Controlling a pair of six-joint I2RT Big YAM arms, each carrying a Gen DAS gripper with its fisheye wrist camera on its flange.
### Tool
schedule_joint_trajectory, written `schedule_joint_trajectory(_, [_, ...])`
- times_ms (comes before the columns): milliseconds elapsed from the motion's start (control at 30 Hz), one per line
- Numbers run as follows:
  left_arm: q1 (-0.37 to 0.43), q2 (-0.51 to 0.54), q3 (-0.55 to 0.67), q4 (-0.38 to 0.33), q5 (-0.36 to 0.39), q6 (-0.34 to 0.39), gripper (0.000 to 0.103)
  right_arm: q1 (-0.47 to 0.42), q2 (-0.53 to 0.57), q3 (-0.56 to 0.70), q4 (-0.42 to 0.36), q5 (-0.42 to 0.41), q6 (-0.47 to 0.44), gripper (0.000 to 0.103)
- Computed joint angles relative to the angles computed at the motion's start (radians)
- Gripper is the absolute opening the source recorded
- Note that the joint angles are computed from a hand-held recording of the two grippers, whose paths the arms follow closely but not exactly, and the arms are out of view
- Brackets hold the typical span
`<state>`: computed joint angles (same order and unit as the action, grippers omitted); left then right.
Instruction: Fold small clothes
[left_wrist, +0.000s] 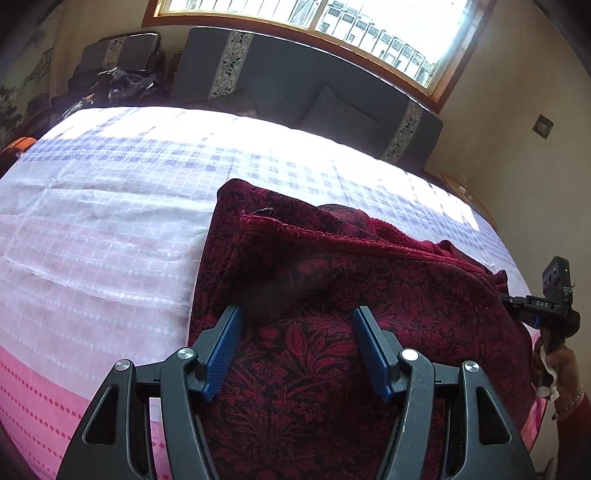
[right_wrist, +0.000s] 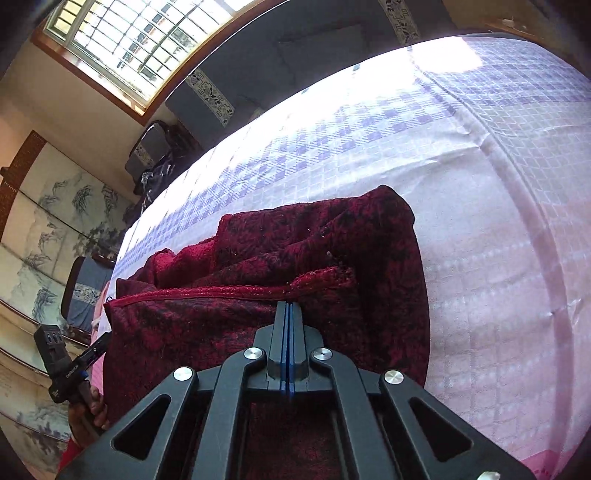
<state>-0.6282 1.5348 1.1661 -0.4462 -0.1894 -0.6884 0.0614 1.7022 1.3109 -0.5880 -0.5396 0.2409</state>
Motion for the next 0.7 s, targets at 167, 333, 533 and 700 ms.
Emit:
schedule_joint_trajectory(167, [-0.036, -0.021, 0.016, -0.052, -0.106, -0.007, 0.063, 0.009, -0.1, -0.08, 0.105, 0.075, 0.028, 0.016])
schedule_joint_trajectory(333, [-0.096, -0.07, 0.02, -0.122, -0.262, 0.004, 0.063, 0.0, -0.3, -0.253, 0.25, 0.057, 0.065, 0.039])
schedule_joint_trajectory(533, [-0.193, -0.098, 0.041, -0.217, -0.485, 0.036, 0.075, 0.066, -0.487, -0.427, 0.234, 0.197, -0.077, 0.049])
schedule_joint_trajectory(700, [-0.243, -0.099, 0.064, -0.268, -0.571, 0.051, 0.077, 0.094, -0.538, -0.503, 0.254, 0.2, -0.043, 0.049])
